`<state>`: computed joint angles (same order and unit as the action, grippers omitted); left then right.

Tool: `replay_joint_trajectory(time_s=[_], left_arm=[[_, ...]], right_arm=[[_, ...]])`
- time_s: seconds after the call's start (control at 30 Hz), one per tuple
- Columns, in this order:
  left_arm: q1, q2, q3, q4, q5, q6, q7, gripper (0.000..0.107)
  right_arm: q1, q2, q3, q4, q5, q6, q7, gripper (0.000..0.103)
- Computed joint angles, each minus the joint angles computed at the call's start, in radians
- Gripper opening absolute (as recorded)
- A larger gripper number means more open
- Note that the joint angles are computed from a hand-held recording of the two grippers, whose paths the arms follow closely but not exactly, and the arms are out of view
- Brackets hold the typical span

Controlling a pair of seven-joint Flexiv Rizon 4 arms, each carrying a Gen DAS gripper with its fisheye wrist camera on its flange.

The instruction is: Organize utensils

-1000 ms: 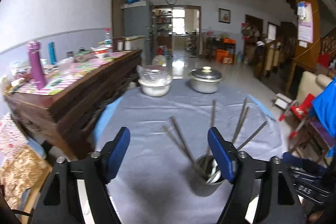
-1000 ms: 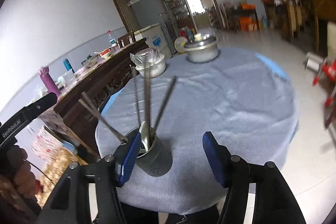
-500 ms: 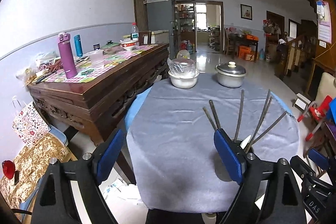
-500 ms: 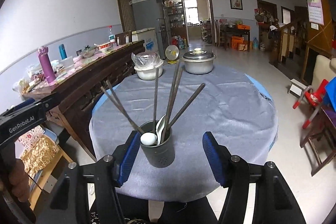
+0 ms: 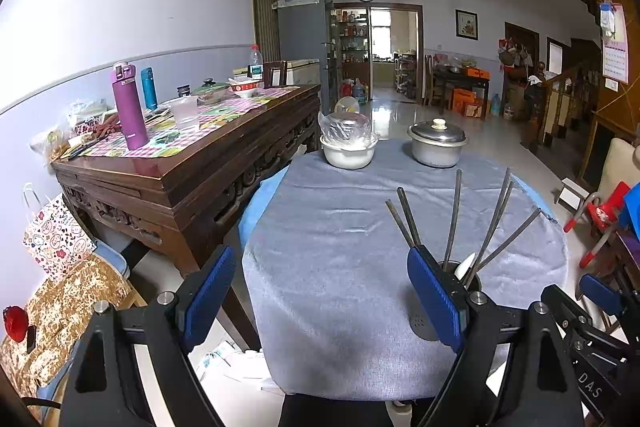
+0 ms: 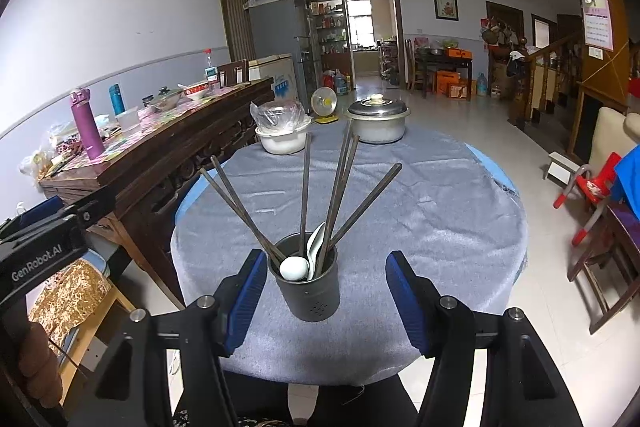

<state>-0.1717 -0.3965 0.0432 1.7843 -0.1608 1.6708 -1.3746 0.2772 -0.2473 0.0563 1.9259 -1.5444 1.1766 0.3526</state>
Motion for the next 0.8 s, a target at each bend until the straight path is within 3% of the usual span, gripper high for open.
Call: replay_joint_trajectory(time_s=[0.8], left_arm=[[0.013,0.013,-0.018,0.021,-0.007,0.019,0.015,0.088]], right_arm=[[-0.002,0.012,0.005,0.008,0.004,-0.018,0.006,0.066]])
